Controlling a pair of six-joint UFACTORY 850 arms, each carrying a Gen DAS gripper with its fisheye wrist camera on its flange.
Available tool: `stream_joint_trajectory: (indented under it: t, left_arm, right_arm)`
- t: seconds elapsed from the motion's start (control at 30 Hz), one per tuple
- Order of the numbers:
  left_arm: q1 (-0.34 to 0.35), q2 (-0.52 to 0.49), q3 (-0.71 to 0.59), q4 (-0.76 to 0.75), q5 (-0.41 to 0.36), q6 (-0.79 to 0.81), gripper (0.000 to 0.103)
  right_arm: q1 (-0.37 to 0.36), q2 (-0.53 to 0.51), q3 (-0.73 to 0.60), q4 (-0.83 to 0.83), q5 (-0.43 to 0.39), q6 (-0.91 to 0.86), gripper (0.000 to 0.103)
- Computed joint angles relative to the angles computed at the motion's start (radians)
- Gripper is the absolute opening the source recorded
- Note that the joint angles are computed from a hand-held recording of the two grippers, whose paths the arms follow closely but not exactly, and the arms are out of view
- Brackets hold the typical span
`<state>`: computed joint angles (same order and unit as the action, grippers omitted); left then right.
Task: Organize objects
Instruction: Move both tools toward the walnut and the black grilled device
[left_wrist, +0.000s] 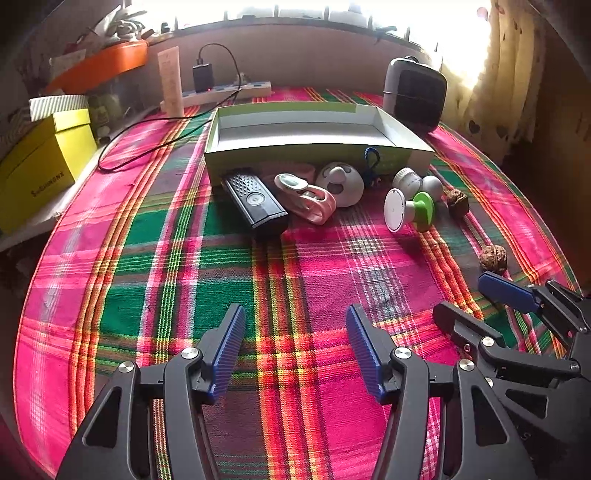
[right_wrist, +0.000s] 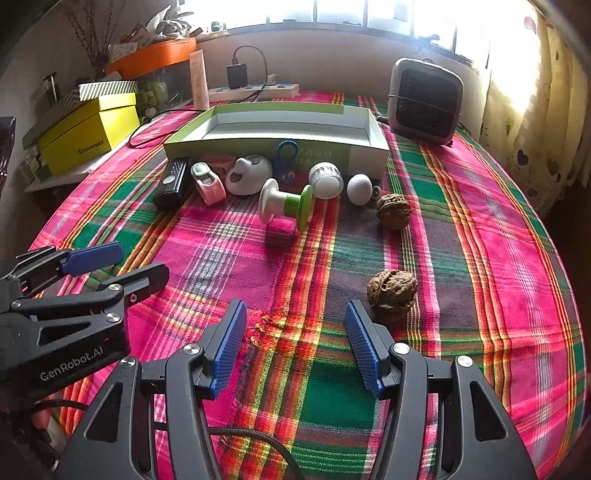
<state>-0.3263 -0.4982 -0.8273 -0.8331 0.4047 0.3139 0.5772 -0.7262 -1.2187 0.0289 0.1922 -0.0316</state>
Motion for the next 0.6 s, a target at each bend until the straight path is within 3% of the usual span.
stream_joint_trajectory:
  t: [0.33,0.6]
  left_arm:
    - [0.019,0.006,0.0,0.055,-0.012,-0.054,0.056]
    - [0.042,0.015,0.005,0.118,-0.007,-0.111,0.056]
  right_arm:
    - [-0.003,0.005,0.0,-0.088,-0.012,0.067,0.056]
    - [-0.029,0.04,0.047,-0.251,0.072,0.207,0.056]
